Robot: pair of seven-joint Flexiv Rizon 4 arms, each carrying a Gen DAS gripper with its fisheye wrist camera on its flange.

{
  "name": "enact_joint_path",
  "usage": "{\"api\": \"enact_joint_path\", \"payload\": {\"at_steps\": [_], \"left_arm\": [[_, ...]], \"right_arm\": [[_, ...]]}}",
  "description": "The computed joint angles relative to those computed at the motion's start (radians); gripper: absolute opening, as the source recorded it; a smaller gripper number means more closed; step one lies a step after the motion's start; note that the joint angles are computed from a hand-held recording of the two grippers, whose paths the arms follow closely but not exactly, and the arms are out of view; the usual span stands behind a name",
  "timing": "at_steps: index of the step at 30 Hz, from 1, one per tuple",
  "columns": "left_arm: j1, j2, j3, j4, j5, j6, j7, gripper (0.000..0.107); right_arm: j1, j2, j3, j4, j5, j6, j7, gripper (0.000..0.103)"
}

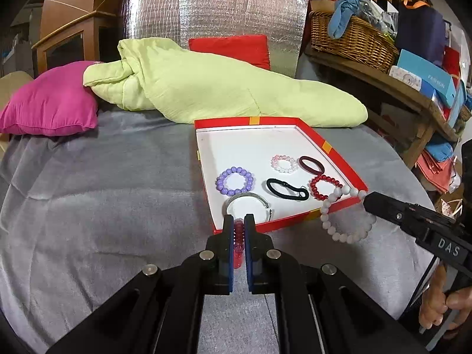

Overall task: Organize jewelry
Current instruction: 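Carry both bead bracelets toward the tray with both tools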

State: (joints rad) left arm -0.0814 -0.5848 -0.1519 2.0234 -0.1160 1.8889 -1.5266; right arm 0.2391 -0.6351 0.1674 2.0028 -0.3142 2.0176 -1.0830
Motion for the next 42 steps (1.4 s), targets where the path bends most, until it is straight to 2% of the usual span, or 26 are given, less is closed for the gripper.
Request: {"api": "enact_joint_path", "payload": {"at_steps": [4,11,16,23,28,34,37,42], "left_arm": [[-0.066,-0.001,0.065,-0.012,-0.031,0.003,0.008,0.007],[-0.243,-0.012,0.246,-0.028,-0.150,-0.011,0.040,0.007],[-0.345,-0.025,0.346,-0.036,-0.231,-0.040,0.073,0.007],[-0.360,-0.029,0.352,-0.039,-0.237,-0.067,0.098,0.007],[-0.383,-0.038,0.374,-0.050,-0.239,-0.083,0.099,0.007],[-0.416,-0.051,0.412,-0.066,-0.237,-0.105,0.090,0.007],[-0.416,-0.051,0.414,-0.066,-0.229,-0.097,0.085,0.007],[-0.409,-0.047,0.404,-0.060,-0.227,-0.070,0.082,0.007]], "right_arm": [[-0.001,-0.002,0.006,-0.001,-0.005,-0.004,-0.001,0.011],[-0.012,-0.008,0.020,-0.009,-0.016,-0.021,0.011,0.011],[-0.021,-0.013,0.032,-0.014,-0.034,-0.049,0.016,0.011],[-0.043,-0.019,0.051,-0.024,-0.043,-0.108,0.027,0.011],[-0.133,-0.041,0.135,-0.043,-0.067,-0.153,0.058,0.011],[-0.151,-0.041,0.148,-0.046,-0.067,-0.179,0.062,0.011],[-0.157,-0.040,0.154,-0.045,-0.064,-0.167,0.057,0.011],[-0.138,-0.027,0.127,-0.025,-0.062,-0.082,0.045,0.011]]}}
